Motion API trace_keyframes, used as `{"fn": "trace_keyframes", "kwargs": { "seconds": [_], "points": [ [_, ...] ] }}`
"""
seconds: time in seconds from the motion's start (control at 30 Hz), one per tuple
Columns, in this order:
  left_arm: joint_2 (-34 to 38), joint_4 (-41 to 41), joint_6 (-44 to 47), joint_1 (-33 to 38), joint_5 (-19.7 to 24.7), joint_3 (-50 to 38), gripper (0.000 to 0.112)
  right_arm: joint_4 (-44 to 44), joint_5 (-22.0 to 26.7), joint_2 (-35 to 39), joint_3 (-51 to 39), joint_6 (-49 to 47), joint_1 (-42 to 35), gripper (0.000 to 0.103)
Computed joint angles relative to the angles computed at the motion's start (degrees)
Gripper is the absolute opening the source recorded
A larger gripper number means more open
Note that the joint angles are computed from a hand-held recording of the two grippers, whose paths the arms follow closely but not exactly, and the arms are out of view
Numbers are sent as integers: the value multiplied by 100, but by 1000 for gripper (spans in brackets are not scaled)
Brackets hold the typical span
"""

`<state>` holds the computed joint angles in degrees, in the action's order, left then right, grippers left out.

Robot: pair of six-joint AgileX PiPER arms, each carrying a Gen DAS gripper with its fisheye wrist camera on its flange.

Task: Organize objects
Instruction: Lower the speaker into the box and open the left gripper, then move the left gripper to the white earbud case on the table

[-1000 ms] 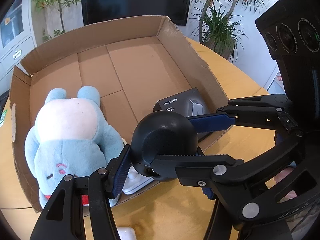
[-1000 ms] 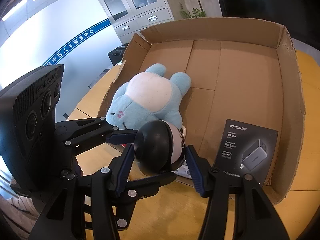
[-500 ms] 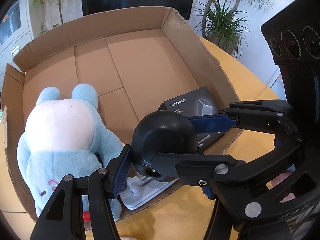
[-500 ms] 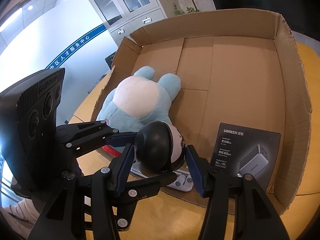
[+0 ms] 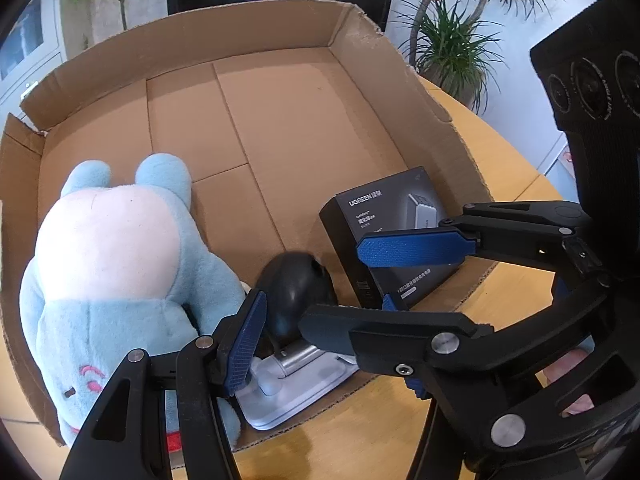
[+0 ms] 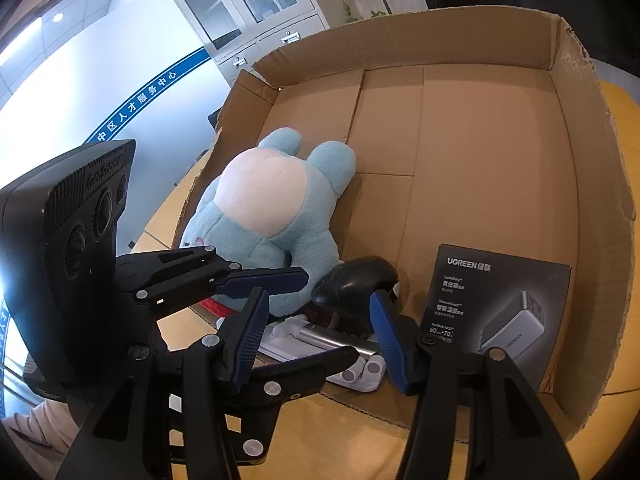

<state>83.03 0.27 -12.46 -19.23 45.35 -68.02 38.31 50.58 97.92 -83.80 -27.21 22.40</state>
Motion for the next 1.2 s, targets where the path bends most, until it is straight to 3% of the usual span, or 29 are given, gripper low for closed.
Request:
{"fn": "trace_keyframes", "kwargs": {
  "seconds": [0.17, 0.23, 0.3, 0.4, 0.5, 0.6, 0.77, 0.83, 0.93, 1.1, 1.2],
  "points": [
    [-46, -42, -80, 61, 103, 1, 60, -142, -75, 43, -35, 118, 43, 52],
    [-172, -38, -178, 124, 276, -6, 65, -198, -194, -94, 26, 120, 78, 60],
    [-435, 34, -344, 234, 428, 81, 77, 39, -365, -309, 200, -133, 36, 80],
    [-1145, 100, -539, 473, 561, 422, 86, 449, -443, -625, 393, -464, -50, 82],
    [-1968, -7, -439, 782, 814, 838, 97, 761, 5, -663, 308, -666, -122, 83],
    [-2749, -45, -302, 968, 1120, 1350, 101, 787, 480, -495, 120, -734, -37, 83],
    [-3642, 706, -1272, 173, 1319, 2483, 102, 332, 530, -410, 233, -913, 584, 83],
    [-3850, 771, -1570, 75, 1214, 2922, 102, 245, 398, -408, 366, -1037, 867, 83],
    [-4105, 245, -1383, 402, 886, 3397, 102, 130, 48, -421, 590, -1113, 1202, 83],
    [-4336, 259, -1592, 70, 373, 3885, 102, -307, -252, -340, 823, -1313, 1747, 81],
    [-4193, 279, -1483, 85, 104, 4052, 102, -417, -271, -202, 872, -1404, 1891, 71]
  ]
}}
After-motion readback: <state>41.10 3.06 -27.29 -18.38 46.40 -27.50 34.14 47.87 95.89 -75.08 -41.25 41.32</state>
